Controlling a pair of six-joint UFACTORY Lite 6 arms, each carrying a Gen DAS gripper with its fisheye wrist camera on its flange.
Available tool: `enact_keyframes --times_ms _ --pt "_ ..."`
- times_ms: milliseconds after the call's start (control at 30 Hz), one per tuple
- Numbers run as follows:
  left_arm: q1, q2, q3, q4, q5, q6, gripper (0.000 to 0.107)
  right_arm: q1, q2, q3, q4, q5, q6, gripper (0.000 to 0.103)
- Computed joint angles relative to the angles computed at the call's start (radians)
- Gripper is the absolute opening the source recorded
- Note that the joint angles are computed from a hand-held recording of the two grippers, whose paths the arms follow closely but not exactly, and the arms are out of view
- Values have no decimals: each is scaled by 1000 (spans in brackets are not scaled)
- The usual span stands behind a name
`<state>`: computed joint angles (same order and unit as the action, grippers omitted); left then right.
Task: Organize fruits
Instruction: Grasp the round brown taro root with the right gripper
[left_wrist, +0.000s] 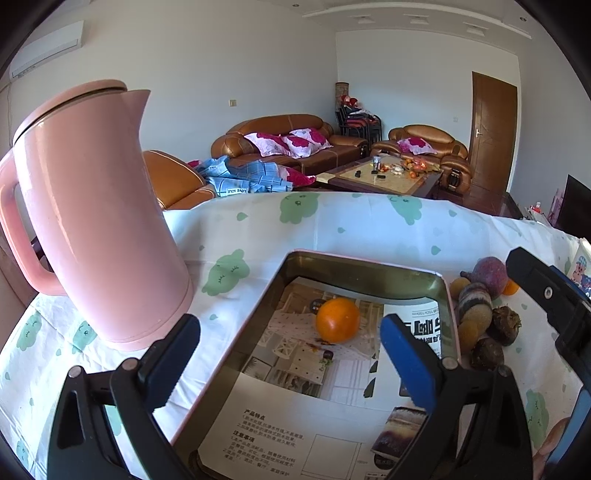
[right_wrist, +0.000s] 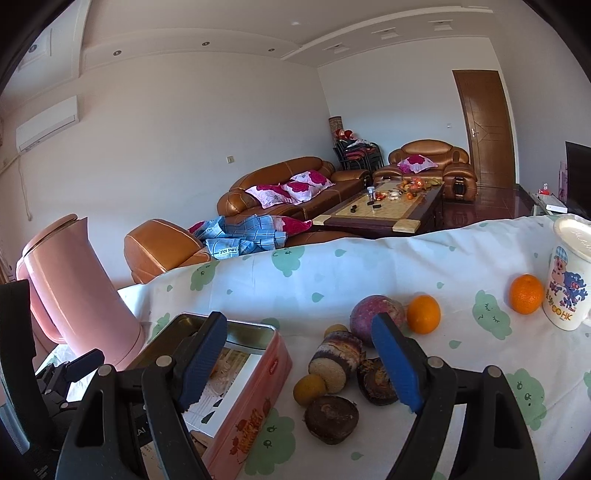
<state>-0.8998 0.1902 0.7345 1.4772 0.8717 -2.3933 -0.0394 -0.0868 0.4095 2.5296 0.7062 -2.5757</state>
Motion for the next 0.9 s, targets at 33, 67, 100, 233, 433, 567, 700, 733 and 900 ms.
enact_keyframes --times_ms 33,67,100,233,433,567,700,733,900 --pt "-1 -2 -2 4 1 -2 100 -12 -4 -5 -3 5 0 82" --pt "-2 -4 -3 6 2 -4 100 -25 -9 -11 -6 6 1 82" --pt "-5 -6 -3 6 2 -5 100 -34 -12 -14 -9 7 0 82" --pt "-9 -6 0 4 -2 -2 100 -76 -18 -19 -28 0 1 82" --pt "-11 -22 -12 16 -10 -17 100 -156 -32 -21 -52 -12 -4 82" --pt "1 -29 -19 32 -36 -33 100 -226 -24 -10 -102 -16 12 82" --pt "-2 -28 -20 51 -43 -46 99 -299 -8 4 -173 -5 43 82" --pt "-5 -27 -19 54 -43 -48 99 -313 -4 9 -189 -5 49 81" --pt "-12 -32 -25 76 -53 -66 99 -357 29 36 -303 -23 96 81"
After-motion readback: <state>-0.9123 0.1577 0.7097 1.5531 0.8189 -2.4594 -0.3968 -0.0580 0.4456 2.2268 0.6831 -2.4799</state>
